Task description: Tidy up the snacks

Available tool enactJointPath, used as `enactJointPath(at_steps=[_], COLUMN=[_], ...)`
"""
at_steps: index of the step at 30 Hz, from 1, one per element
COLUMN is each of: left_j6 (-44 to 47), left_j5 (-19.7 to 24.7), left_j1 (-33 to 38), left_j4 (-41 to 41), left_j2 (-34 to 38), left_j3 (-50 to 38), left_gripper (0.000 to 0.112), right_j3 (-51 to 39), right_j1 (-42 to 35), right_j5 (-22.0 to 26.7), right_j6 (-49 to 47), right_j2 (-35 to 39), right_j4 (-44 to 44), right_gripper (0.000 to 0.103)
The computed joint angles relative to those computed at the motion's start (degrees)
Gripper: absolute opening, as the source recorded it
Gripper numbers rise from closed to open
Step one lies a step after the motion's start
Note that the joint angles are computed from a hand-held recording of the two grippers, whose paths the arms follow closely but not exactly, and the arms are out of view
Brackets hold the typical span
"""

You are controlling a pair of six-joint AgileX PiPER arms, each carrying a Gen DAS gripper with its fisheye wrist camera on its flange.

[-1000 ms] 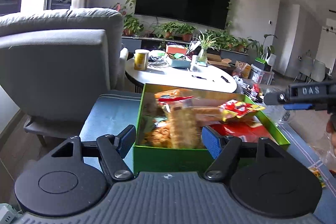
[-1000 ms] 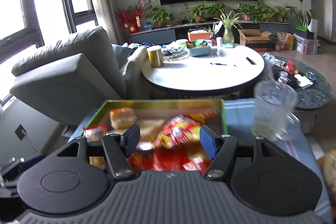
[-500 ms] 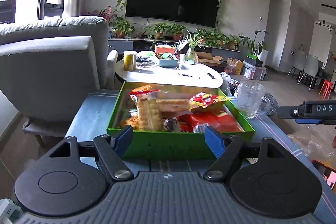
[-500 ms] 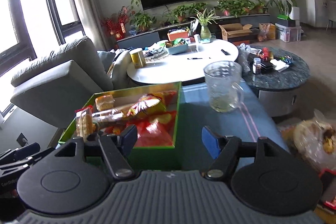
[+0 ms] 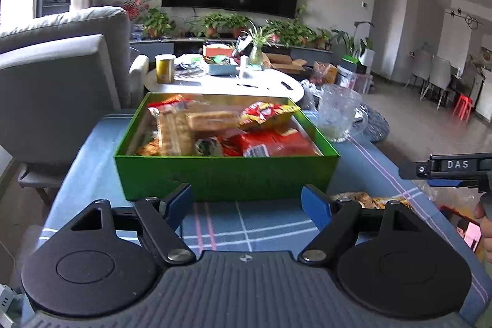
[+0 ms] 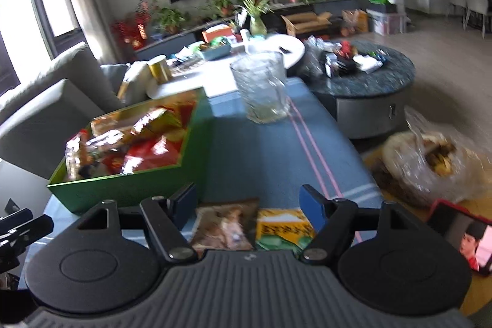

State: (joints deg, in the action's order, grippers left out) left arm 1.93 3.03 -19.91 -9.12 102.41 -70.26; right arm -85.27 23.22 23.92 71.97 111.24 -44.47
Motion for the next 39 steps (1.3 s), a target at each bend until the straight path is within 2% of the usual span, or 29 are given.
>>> enactJointPath(at_steps=[2,7,12,14,19,22,26,29,34,39], left_j6=[-1.1,-12.7,-30.1,-32.6,-32.8,-31.2,-30.1,-33.5,-41.1,-33.9], left_j5=[0.7,1.9,2.8,3.0,3.5,3.7,3.3,3.1,3.3,4.1], left_j1=[-0.5,-1.4,-1.4,-1.2,-0.8,-0.7,-0.3,0.1,0.6,0.6], left_j4=[1.3,12.3,29.0,31.5,31.6,29.7,28.3,31.3,37.5,29.7], left_j2=[0.7,2.2,2.5,2.4,2.6,3.0,2.8,2.4,2.4,2.6], left_j3=[-0.7,-2.3,-2.8,-2.7,-2.8,-3.0,-2.5,-2.0,-1.6,-1.5], left_gripper=[0.075,0.075,0.075,0.075,0.075,0.075,0.075,0.075,0.075,0.075], right_j3=[0.4,-0.4,-3.0,-5.1,-12.6,-14.9,-16.7,-17.4,-11.7,-7.0], right_j1=[-0.4,-0.4,0.3,1.0,2.7,3.9,3.9,5.3,4.8,6.0], right_j5=[-0.2,-1.6,-2.1,-1.1,5.2,7.3,7.5,9.3,4.5,2.3], right_j6=[-0.4,-4.1,-10.6,-11.0,-12.1,-10.3,-15.3,-13.4,-12.4,-6.8], right_j2=[0.3,1.8,4.5,6.2,12.1,13.9,15.1,15.9,12.1,8.0], right_j4=[0.9,4.9,11.3,11.0,10.6,6.7,11.3,7.1,7.8,1.7], right_gripper=[0.075,0.075,0.079,0.08,0.081,0.081,0.081,0.08,0.08,0.08])
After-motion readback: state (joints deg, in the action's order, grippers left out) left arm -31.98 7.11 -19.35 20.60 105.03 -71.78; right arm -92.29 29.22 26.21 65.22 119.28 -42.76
